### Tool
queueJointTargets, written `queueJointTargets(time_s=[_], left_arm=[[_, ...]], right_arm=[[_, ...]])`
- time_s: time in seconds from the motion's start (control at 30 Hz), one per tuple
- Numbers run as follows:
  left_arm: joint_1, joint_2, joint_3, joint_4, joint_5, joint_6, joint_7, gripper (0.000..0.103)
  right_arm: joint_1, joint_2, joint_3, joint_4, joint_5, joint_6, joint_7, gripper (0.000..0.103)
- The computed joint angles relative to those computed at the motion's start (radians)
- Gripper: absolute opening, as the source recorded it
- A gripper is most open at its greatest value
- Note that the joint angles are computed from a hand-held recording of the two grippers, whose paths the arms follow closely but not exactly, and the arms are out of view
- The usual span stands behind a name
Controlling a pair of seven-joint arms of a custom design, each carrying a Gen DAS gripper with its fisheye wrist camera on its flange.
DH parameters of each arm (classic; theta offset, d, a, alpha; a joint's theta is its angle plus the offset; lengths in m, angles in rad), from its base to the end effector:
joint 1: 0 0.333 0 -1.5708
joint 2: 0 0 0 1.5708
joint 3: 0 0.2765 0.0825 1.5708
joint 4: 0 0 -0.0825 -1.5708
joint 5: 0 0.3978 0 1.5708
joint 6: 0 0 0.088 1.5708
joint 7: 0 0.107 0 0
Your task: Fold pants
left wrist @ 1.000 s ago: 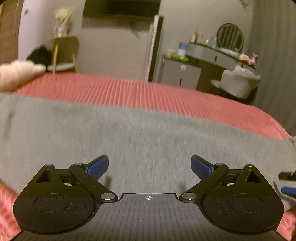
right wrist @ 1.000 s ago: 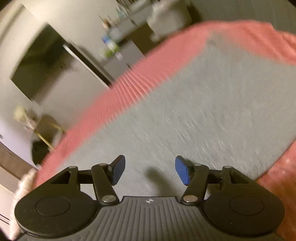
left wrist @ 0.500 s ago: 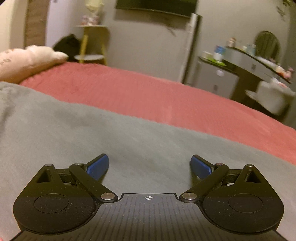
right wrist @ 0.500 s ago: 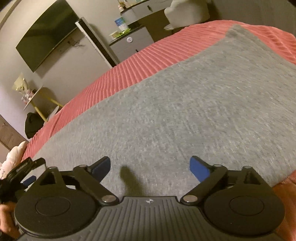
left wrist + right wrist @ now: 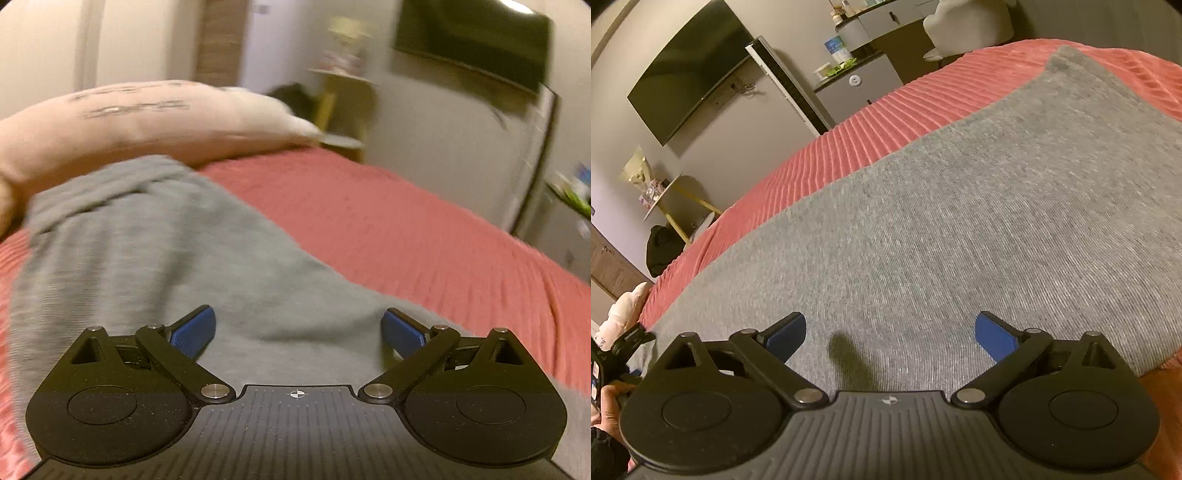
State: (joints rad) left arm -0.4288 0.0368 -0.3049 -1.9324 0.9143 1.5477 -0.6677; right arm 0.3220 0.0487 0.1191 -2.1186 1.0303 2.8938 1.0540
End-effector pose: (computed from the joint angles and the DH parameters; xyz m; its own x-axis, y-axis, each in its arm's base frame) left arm 0.4627 -0.2993 0.4335 0.9391 -0.3162 0.1345 -0.0763 -0.5734 -0.8157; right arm 0.5572 0.2065 0.4046 0.2024 -0.8503 -0.4859 -0.7963 0.1460 -0.5870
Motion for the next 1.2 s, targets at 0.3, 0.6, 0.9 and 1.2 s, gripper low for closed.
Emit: queueJointTargets(time_s=[0.3,0.6,0.9,1.2], left_arm=[[-0.071,0.060,-0.036,0.126,0.000,0.206,0.303,0.101],[-0.120,0.100,-0.033,0.145,-0.094,0.571,0.436,0.103],[-0.141,0.106,-0.006,0.151,-0.098,0.549,0.470,0.103],[-0.142,0.117,-0.006,0.162,-0.095,0.541,0.488,0.103]], right_arm=[[-0.012,-0.020,-0.010,0.003,0.093,-0.032,0.005,0.098],[-0.053,-0.203,-0.109,-0.190,0.142,0.102,0.265,0.053],[-0.111,-0.235,-0.140,-0.262,-0.030,0.108,0.509,0.040],[-0.094,-0.145,-0.169,-0.160,0.047,0.093,0.411,0.023]])
